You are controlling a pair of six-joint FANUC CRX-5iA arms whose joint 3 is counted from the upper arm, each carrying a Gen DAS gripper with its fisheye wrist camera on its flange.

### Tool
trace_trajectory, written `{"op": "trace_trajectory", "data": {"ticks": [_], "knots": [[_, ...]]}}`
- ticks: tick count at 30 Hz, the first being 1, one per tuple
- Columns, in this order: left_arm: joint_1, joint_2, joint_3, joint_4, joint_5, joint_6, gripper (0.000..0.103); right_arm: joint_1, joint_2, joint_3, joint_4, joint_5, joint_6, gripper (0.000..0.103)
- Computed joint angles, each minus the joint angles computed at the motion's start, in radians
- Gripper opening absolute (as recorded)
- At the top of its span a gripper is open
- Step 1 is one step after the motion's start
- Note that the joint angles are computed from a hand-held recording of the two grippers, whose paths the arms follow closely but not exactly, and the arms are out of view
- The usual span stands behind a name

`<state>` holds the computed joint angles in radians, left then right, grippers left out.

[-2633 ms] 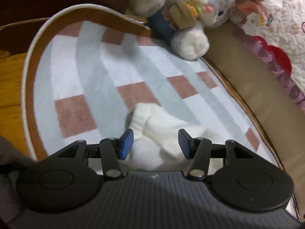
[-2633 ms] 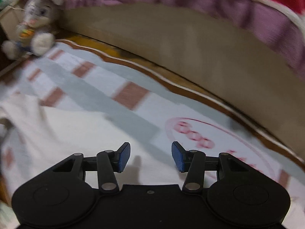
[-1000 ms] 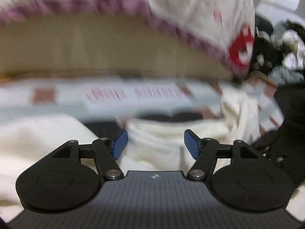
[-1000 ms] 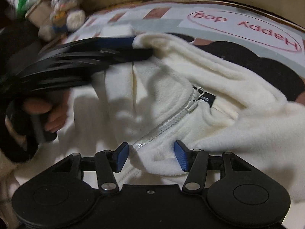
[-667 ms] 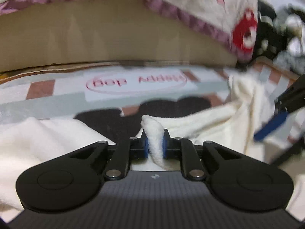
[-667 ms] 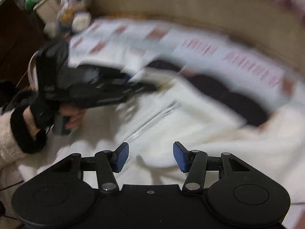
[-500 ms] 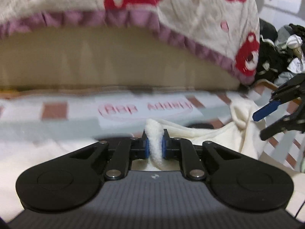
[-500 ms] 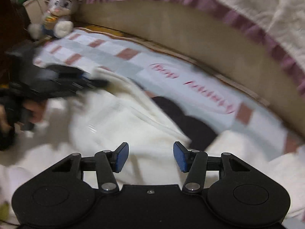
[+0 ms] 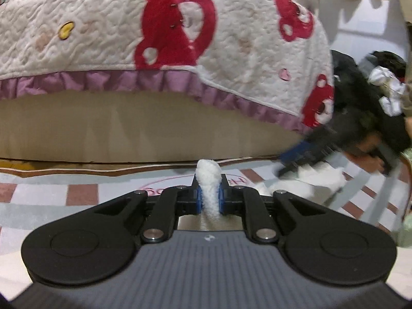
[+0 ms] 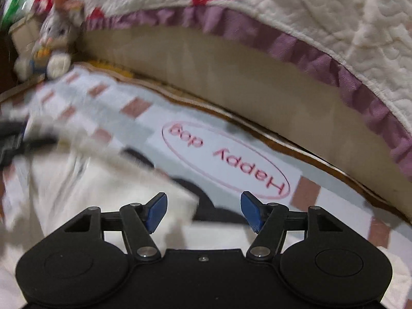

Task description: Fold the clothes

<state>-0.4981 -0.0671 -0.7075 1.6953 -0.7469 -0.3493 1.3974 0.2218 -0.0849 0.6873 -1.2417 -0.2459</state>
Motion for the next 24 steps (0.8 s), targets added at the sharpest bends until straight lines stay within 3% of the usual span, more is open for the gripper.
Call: {"op": "trace_trajectory", "data": {"ticks": [3,7,10,12,13,14,15,17,19,21,23,24], "knots": [[0.105,-0.034,-0.032,-0.196,-0.078,0.182,0.011,-0.048,-0.015,0.008,-0.088,0.063,0.080,0.069],[0.191,-0.089,-0.080,-0.418,-0.111,0.306,0.011,-0.095,0.065,0.128,-0.301,-0.119,0.247,0.069],[0.202,-0.089,-0.079,-0.468,-0.129,0.358,0.011,-0.103,0.029,0.100,-0.448,-0.114,0.186,0.069],[0.195,-0.095,-0.083,-0.453,-0.120,0.342,0.011,-0.084,-0.001,0.067,-0.517,-0.100,0.105,0.066],[0.193,-0.097,-0.084,-0.447,-0.115,0.337,0.011,-0.051,-0.008,0.052,-0.502,-0.103,0.032,0.057],[0.194,-0.096,-0.084,-0.443,-0.117,0.338,0.011,-0.004,-0.014,0.030,-0.456,-0.106,-0.061,0.041],[0.195,-0.094,-0.086,-0.440,-0.119,0.342,0.011,0.043,-0.017,0.013,-0.413,-0.114,-0.152,0.017],[0.197,-0.095,-0.093,-0.434,-0.117,0.347,0.011,0.164,0.008,-0.011,-0.235,-0.200,-0.356,0.017],[0.195,-0.104,-0.107,-0.411,-0.115,0.322,0.011,0.291,0.070,-0.005,-0.063,-0.356,-0.608,0.015],[0.194,-0.109,-0.109,-0.393,-0.120,0.311,0.011,0.350,0.122,0.045,-0.071,-0.436,-0.769,0.015],[0.201,-0.107,-0.108,-0.394,-0.135,0.316,0.011,0.364,0.167,0.103,-0.173,-0.428,-0.767,0.015],[0.206,-0.105,-0.107,-0.397,-0.144,0.320,0.011,0.362,0.184,0.128,-0.228,-0.416,-0.761,0.021]]}}
